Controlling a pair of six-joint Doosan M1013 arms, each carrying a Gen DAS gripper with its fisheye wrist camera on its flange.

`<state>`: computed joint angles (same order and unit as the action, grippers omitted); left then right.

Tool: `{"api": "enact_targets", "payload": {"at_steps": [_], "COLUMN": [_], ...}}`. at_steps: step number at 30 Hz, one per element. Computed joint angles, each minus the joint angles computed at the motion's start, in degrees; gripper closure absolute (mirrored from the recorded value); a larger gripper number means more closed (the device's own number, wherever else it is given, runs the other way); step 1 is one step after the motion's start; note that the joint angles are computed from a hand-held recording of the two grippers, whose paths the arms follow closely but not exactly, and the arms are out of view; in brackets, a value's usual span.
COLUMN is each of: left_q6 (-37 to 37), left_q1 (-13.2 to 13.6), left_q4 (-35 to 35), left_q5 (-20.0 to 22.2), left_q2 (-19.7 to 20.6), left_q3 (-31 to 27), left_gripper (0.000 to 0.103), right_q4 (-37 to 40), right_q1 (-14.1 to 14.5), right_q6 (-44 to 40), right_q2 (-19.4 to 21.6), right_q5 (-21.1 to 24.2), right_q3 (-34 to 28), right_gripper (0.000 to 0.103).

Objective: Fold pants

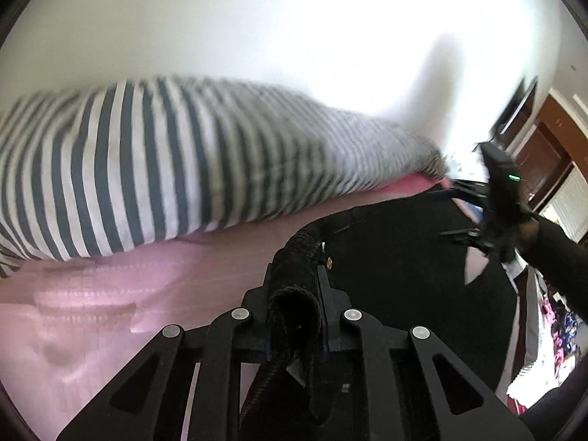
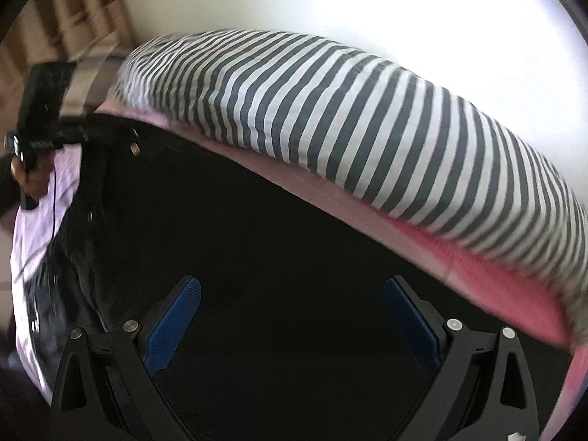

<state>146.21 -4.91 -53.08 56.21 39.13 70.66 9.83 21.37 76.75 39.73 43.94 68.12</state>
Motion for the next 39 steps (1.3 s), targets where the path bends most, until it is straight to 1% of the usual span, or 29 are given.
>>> {"api": "enact_targets", "payload": {"at_steps": [2,4,6,7,9,11,13,15,17,19,21,23,24,28,30,32,34,37,39], "left_q6": [1.68,2.31,2.61,2.83,1.81,1.09,0.30,-0.72,-1.86,-3.49,-4.38,-5.51,-6.20,-8.51,-9.28,-9.75,-10.16,-10.66,-11.02], "left_q1": [-0.33,-0.38,-0.36,-0.32,-0.47,0.13,-0.29,-0.19,-0.27,-0.95,-1.07,-1.26,-1.38,-1.76,-1.90,-1.99,-2.13,-2.40,-2.55], "left_q4": [-0.82,-1.49,-2.18,-2.18,-2.23,-2.45,-2.46,-2.67,-2.31,-1.37,-1.08,-0.43,-0.01,2.12,2.95,3.30,3.82,4.81,5.45], "left_q5": [-0.96,-0.85,-0.64,-0.97,-1.29,-1.19,-2.33,-2.90,-3.57,-5.03,-5.79,-6.52,-6.75,-7.47,-7.66,-7.91,-8.16,-8.76,-8.94], "left_q2": [-1.63,-2.59,-3.50,-3.92,-4.45,-4.85,-5.44,-5.76,-5.99,-6.26,-6.54,-6.68,-6.69,-6.74,-6.78,-6.90,-7.03,-7.37,-7.48], "left_q3": [1.69,2.49,3.46,3.95,4.53,4.98,5.70,6.12,6.37,6.62,6.96,7.03,7.03,6.77,6.66,6.78,6.90,7.24,7.31], "left_gripper": [0.085,0.085,0.085,0.085,0.085,0.085,0.085,0.085,0.085,0.085,0.085,0.085,0.085,0.085,0.085,0.085,0.085,0.085,0.085], "right_q4": [3.86,6.72,8.05,7.94,8.43,8.58,8.82,10.62,13.15,13.50,12.26,11.17,10.73,8.87,7.20,5.66,5.30,3.92,1.89], "right_q1": [-1.33,-2.40,-3.41,-3.66,-4.31,-4.84,-5.27,-5.86,-6.60,-6.80,-6.99,-7.49,-7.84,-9.21,-9.80,-9.91,-10.18,-9.56,-8.84], "right_q6": [-5.83,-9.92,-13.84,-15.03,-17.56,-18.77,-19.72,-20.87,-21.07,-22.17,-22.59,-22.39,-21.99,-21.01,-20.45,-20.25,-20.08,-20.13,-19.98], "right_q2": [1.30,2.80,5.00,6.08,9.06,11.85,14.55,17.06,19.21,20.22,20.98,21.18,21.00,18.76,17.44,16.16,15.09,13.72,12.15], "right_q5": [4.58,9.14,15.30,17.73,24.41,29.76,34.86,39.93,44.79,47.09,49.75,51.21,51.50,49.63,48.28,46.46,44.11,40.79,37.19], "right_q3": [-2.84,-5.89,-10.25,-12.33,-17.95,-22.94,-27.50,-31.43,-34.67,-36.05,-36.92,-36.77,-36.37,-32.29,-29.85,-27.30,-25.28,-23.10,-20.42], "right_gripper": [0.004,0.005,0.005,0.006,0.010,0.022,0.024,0.031,0.040,0.047,0.051,0.060,0.062,0.076,0.079,0.083,0.084,0.089,0.092]}}
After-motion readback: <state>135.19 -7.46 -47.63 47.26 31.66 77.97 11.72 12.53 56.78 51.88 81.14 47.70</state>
